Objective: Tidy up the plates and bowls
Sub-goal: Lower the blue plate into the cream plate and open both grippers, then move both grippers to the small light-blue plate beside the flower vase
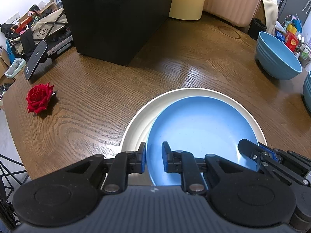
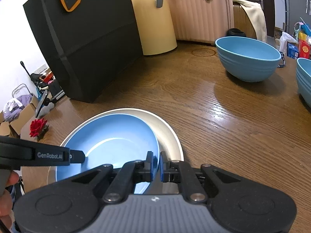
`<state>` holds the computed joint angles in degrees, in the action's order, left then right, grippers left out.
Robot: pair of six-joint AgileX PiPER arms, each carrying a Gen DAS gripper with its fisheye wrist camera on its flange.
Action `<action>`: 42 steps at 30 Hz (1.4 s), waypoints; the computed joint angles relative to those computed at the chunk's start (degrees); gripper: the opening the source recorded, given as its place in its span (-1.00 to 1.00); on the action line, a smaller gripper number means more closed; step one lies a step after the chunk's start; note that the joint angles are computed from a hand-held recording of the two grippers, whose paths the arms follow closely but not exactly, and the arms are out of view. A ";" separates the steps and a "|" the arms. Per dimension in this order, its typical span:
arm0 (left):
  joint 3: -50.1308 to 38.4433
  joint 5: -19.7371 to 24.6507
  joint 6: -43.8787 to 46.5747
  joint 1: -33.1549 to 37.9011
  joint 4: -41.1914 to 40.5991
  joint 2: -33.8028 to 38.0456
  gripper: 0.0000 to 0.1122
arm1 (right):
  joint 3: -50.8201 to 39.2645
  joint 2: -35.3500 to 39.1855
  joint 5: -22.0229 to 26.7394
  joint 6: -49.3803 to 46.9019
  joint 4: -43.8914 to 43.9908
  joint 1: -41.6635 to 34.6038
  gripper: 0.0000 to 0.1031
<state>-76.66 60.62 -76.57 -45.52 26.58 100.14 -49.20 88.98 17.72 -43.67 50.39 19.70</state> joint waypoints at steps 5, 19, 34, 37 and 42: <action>-0.35 0.62 0.19 -0.44 0.26 0.35 -0.67 | 0.03 0.10 0.84 -2.54 2.08 -0.62 -0.88; -0.31 1.96 -0.72 -2.01 2.54 -1.51 0.03 | 0.12 -2.06 3.62 -5.51 4.74 -2.91 -0.49; 1.95 4.42 -6.31 -4.70 6.26 -5.88 0.84 | 0.40 -6.34 7.35 -6.98 7.27 -8.17 0.99; 2.33 4.02 -6.62 -4.58 5.51 -6.68 0.84 | 0.09 -6.54 7.47 -4.58 4.44 -8.57 1.00; 2.37 4.24 -7.21 -5.26 5.62 -7.15 0.84 | -0.46 -7.15 9.51 -1.16 0.98 -10.65 1.00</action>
<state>-74.29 64.86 -83.78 -50.78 32.19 92.99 -49.65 81.83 27.23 -44.83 51.37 9.05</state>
